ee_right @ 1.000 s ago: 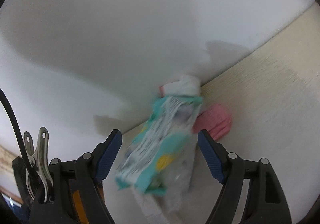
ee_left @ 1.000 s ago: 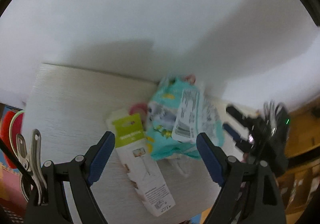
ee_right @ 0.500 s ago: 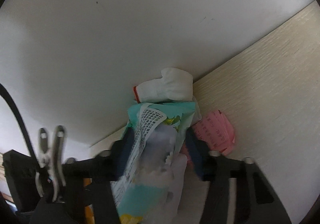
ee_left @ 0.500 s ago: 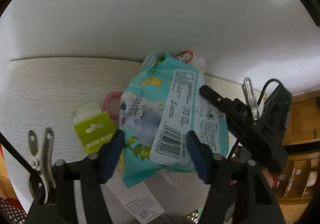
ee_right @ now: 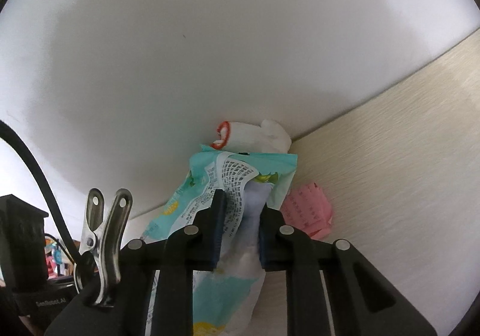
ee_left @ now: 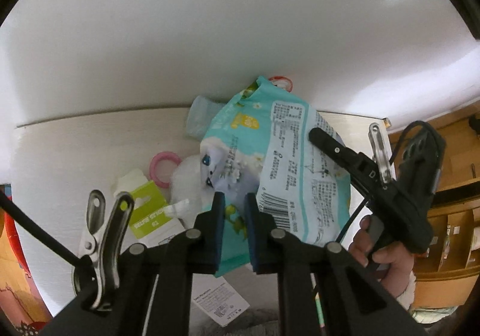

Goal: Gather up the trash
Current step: 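Grasp the teal wet-wipe packet with both tools together, then lift the teal packet and carry it over the red bucket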

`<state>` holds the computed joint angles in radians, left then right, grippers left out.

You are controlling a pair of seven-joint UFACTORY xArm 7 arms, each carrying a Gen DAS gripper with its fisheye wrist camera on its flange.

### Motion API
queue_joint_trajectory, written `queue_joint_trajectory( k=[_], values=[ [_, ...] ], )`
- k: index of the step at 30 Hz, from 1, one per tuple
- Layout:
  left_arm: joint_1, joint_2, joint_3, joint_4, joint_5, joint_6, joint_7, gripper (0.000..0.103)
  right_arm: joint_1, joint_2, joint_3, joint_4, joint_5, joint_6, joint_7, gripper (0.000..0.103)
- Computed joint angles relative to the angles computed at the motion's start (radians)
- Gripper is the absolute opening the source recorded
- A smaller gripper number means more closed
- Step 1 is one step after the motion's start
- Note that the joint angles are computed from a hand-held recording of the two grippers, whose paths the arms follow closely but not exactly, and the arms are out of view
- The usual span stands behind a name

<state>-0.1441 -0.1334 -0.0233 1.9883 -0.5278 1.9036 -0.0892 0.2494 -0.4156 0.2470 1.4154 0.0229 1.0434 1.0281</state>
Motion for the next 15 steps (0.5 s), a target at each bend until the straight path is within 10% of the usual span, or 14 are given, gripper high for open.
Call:
queue_joint_trajectory(
  k=[15],
  values=[
    [0.045, -0.031, 0.069, 0.086, -0.060, 0.070, 0.050, 0.013, -0.021, -0.051, 0.028, 0.080, -0.036, 0.022, -0.032, 0.015]
  ],
)
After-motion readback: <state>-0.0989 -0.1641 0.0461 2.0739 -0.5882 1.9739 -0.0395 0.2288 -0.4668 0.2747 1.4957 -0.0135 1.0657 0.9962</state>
